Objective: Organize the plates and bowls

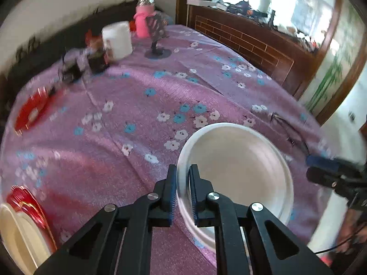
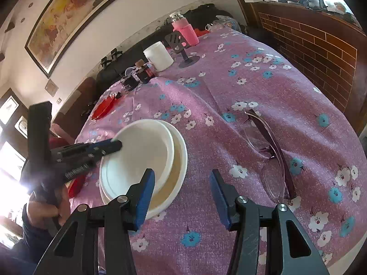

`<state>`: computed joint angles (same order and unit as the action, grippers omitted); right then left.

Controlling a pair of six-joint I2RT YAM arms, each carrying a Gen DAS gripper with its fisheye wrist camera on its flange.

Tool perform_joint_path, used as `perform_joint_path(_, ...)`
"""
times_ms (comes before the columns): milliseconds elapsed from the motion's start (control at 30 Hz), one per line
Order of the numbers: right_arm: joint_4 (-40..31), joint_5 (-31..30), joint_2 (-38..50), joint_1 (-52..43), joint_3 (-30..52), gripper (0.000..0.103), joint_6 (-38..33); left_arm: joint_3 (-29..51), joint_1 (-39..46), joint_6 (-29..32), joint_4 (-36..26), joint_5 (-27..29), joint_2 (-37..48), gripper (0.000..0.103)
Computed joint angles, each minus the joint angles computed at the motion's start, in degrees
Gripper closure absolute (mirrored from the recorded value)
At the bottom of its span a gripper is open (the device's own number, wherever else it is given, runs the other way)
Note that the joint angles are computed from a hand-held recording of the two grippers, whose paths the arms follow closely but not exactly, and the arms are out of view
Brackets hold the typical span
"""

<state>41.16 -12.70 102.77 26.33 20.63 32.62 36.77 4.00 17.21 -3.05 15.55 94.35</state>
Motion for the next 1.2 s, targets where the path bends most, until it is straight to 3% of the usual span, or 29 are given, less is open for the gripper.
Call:
perform_joint_path(67,0.51,0.00,0.45,0.34,0.44,0.050,0.21,0.67,0.91,-0.06,0.86,-1.16,1.51,0.092)
perform_joint_path(200,2.07,0.01,1.86,1.22,0.88,0.050,1.38,1.38,4.64,0.02,-0.89,2.56,0.55,0.094)
perform_joint_path(333,3.41,0.08,2.21,1.51,0.70,0.050,2.45,7.82,9.72,1.20,-11.56,13.78,3.16,0.095)
perform_joint_path(433,4.17,0.08,1.80,2.02,0.48,0.050,2.82,14.92,14.65,0.92,-20.98,23.79,10.07,0.096)
perform_joint_path(533,4.41,0.28,1.72,2.40,0.84,0.050,3.37,13.68,15.54,-1.48,-17.11,21.31,10.66,0.095)
perform_joint_path(600,4.85,-0.28,1.80,2.47,1.18,0.050,3.82,15.54,18.15,-2.75,-18.82,25.76,13.65,0.096)
perform_joint_path(700,3.75,0.50,1.54,3.43,2.13,0.049,3.77,15.18,22.38,-9.56,-13.83,27.00,14.13,0.096)
perform_joint_path(800,3.99,0.71,1.82,4.30,2.54,0.047,3.94,21.17,27.63,-11.98,-19.27,36.99,21.19,0.095)
perform_joint_path(867,4.26,0.79,2.54,4.67,2.93,0.046,4.35,23.15,29.16,-15.73,-20.19,35.65,24.09,0.087)
perform_joint_path(900,4.35,0.69,2.76,4.75,3.06,0.045,4.50,24.09,29.52,-16.05,-21.64,34.96,25.71,0.071)
perform_joint_path(933,4.45,0.63,3.17,4.96,3.34,0.045,4.61,24.20,29.74,-15.25,-22.39,35.60,26.51,0.066)
perform_joint_path(1133,1.59,0.80,3.95,7.10,7.07,0.044,4.56,19.37,27.46,-7.60,-21.32,32.18,21.93,0.066)
perform_joint_path(1200,0.13,1.83,3.14,7.98,8.51,0.044,3.95,16.06,25.96,-7.45,-17.02,29.18,18.54,0.066)
